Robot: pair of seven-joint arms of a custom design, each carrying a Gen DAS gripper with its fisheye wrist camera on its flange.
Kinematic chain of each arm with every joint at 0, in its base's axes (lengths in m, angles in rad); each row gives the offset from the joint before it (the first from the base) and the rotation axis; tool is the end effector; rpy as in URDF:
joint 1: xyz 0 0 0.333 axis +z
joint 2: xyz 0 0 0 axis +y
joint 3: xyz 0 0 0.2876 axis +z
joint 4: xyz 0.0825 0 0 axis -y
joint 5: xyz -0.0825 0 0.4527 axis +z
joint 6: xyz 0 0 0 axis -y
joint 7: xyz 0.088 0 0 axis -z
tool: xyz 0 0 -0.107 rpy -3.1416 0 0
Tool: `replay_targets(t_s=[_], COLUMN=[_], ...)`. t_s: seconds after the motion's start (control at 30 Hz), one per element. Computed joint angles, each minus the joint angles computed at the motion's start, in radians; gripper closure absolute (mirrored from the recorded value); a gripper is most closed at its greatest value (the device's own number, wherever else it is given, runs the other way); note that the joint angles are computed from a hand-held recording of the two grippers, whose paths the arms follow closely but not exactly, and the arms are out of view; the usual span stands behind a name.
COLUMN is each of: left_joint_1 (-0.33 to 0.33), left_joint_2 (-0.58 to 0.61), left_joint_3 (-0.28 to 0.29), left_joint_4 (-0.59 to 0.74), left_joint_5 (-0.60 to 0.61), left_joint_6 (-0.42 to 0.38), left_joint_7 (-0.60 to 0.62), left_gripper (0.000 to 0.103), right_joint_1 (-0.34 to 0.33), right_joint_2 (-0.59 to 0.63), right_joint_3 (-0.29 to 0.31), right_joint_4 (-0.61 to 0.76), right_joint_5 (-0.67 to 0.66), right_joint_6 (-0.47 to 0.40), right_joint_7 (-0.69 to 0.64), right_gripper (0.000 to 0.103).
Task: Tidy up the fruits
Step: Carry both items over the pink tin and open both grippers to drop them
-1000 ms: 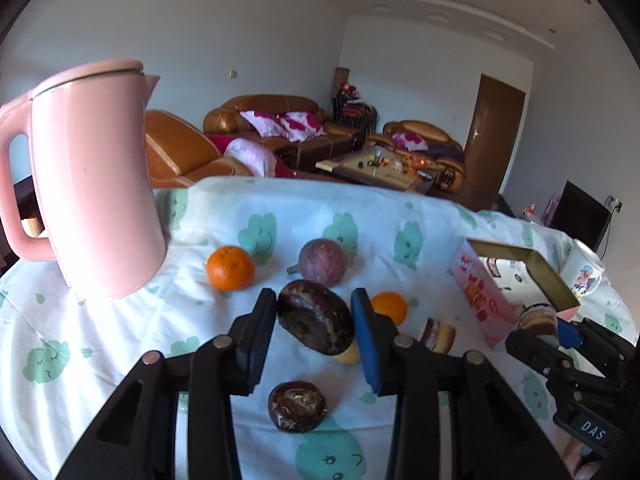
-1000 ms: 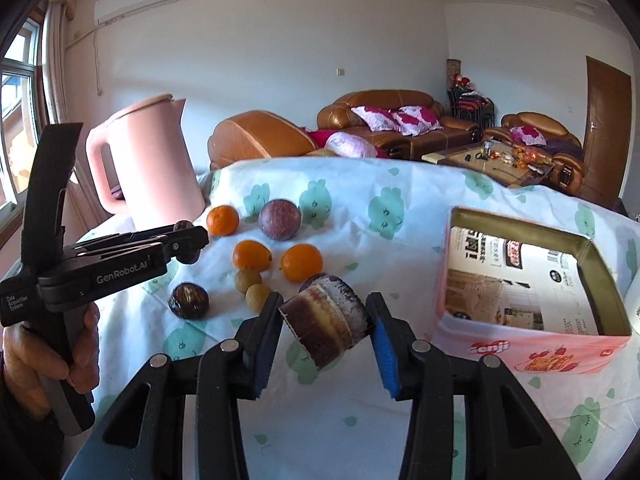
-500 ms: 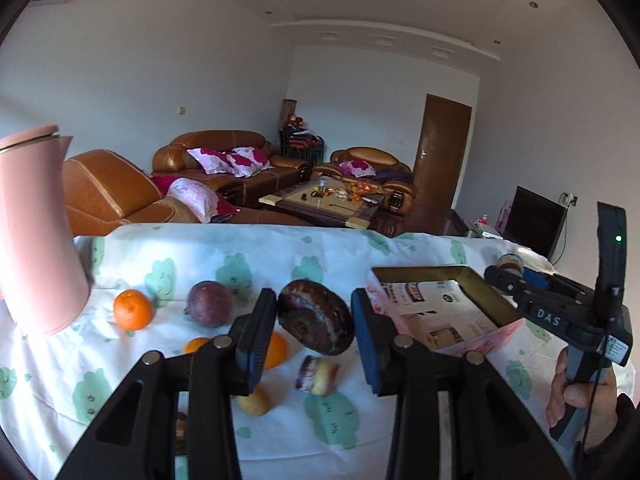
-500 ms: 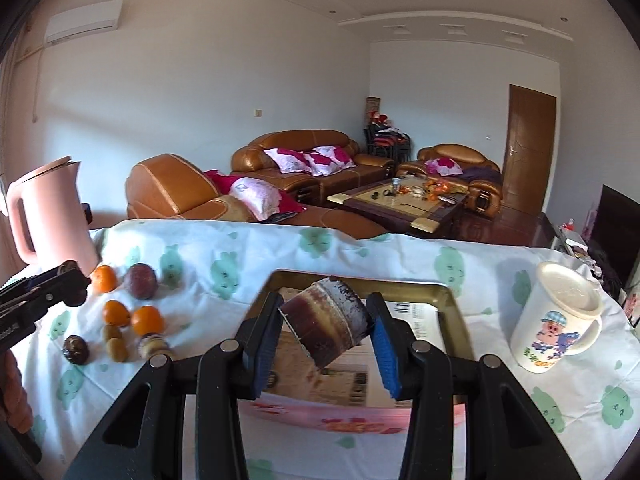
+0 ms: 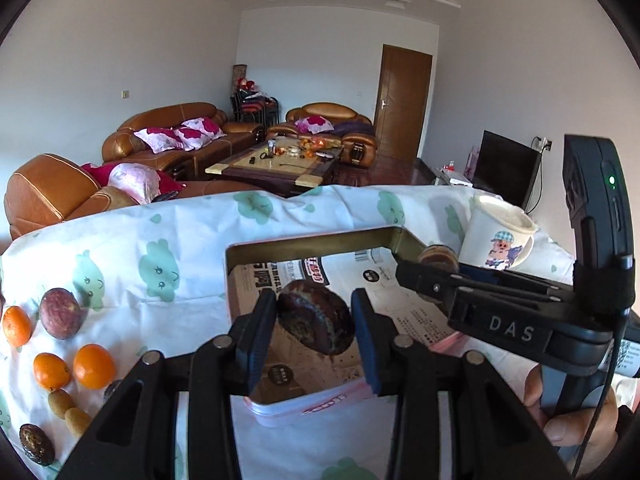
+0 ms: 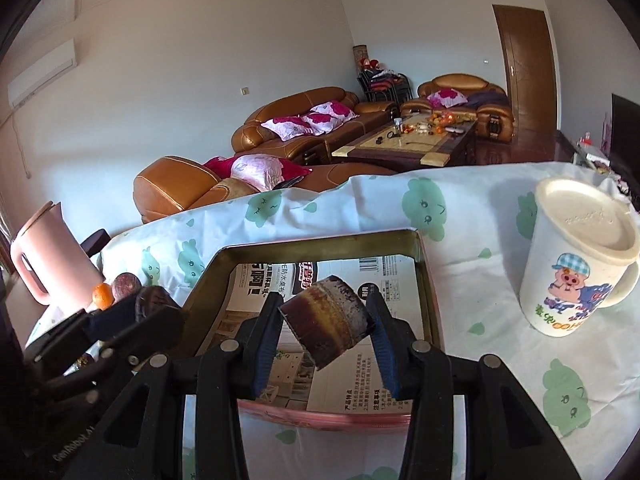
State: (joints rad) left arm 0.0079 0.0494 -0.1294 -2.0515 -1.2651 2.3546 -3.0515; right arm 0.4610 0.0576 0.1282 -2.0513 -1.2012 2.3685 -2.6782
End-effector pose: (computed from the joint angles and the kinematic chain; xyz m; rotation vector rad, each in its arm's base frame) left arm 0.6394 -0.0908 0.3856 -0.8159 2.4691 -1.4013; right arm 0.5436 0.3496 0.3800 -1.0546 2.0976 -0.8610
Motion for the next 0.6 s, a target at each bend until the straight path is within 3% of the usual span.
replay_targets(t_s=[0.33, 0.5, 0.57, 0.6], left_joint_1=[-0.032, -0.037, -0.039, -0.039], left_joint_2=[0.017, 0.017, 0.008, -0.001], left_joint_3=[-0.024, -0.03, -0.032, -0.032], left_joint_4=[-0.014, -0.02, -0.03, -0.039], left_joint_5=[0.041, 0.051, 0.023, -0.004], left_joint_6=[0.107, 0.144, 0.163, 0.168], left_joint_7=[-0.018, -0.029, -0.009, 0.014], left_gripper=[0.063, 0.062, 0.057, 0.044], right_joint_1=[-0.006, -0.02, -0.018, -0.014], right_joint_2=[0.018, 0.008, 0.009, 0.009], right_joint_3=[-0.012, -0.021, -0.017, -0.014], right_joint_4=[0.004, -0.02, -0.015, -0.012], right_joint_5=[0.069, 0.047, 0.04, 0.031], right_joint_6=[0.005, 0.075, 0.069, 0.053], right_joint_7=[-0.032, 0.026, 0.027, 0.031], right_gripper=[0.058, 0.047, 0.042, 0.04])
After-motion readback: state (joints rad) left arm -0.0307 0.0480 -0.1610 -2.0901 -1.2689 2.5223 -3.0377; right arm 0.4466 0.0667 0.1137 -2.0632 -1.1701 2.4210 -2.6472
